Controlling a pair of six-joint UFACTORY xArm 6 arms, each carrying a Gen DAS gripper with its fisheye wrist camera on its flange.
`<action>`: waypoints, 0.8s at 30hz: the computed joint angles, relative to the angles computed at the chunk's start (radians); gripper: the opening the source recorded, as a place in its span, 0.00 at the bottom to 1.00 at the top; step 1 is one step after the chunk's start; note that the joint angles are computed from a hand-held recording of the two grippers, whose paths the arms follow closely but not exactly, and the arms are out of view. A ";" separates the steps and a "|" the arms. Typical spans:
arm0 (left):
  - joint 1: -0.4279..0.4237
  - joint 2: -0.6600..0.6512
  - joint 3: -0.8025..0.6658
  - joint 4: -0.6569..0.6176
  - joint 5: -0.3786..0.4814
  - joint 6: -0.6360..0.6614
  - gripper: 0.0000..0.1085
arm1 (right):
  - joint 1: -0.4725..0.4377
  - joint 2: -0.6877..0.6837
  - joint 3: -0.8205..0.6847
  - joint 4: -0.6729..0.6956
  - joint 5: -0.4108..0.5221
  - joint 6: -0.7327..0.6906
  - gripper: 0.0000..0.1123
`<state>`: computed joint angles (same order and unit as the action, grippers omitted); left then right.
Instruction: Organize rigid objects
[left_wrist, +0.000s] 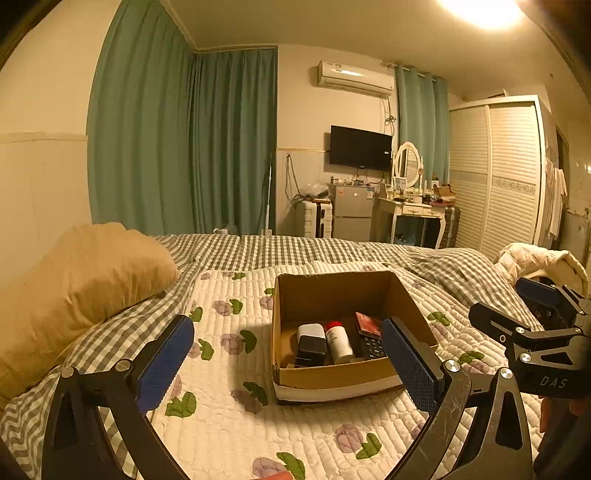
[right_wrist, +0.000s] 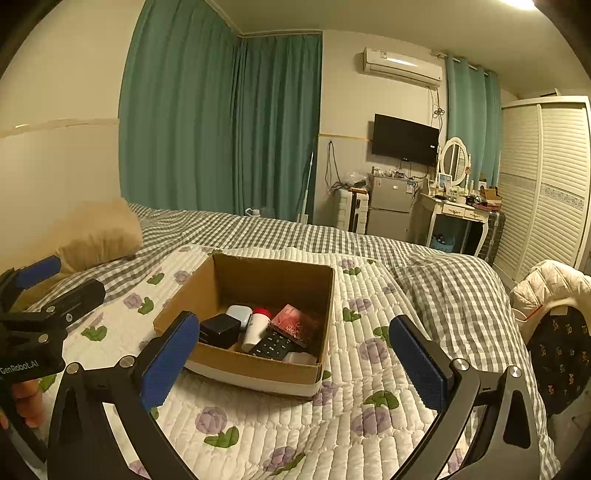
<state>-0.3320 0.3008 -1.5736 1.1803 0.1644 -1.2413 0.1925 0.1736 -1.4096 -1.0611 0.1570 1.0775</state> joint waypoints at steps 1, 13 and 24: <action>0.000 0.000 0.001 -0.005 0.001 0.005 0.95 | 0.000 0.000 0.000 0.006 0.001 -0.005 0.91; 0.003 -0.003 0.011 -0.041 -0.006 0.024 0.95 | 0.005 0.007 -0.003 0.052 0.009 -0.045 0.91; 0.008 -0.003 0.010 -0.021 -0.002 0.013 0.95 | 0.012 0.015 -0.005 0.028 0.016 -0.017 0.91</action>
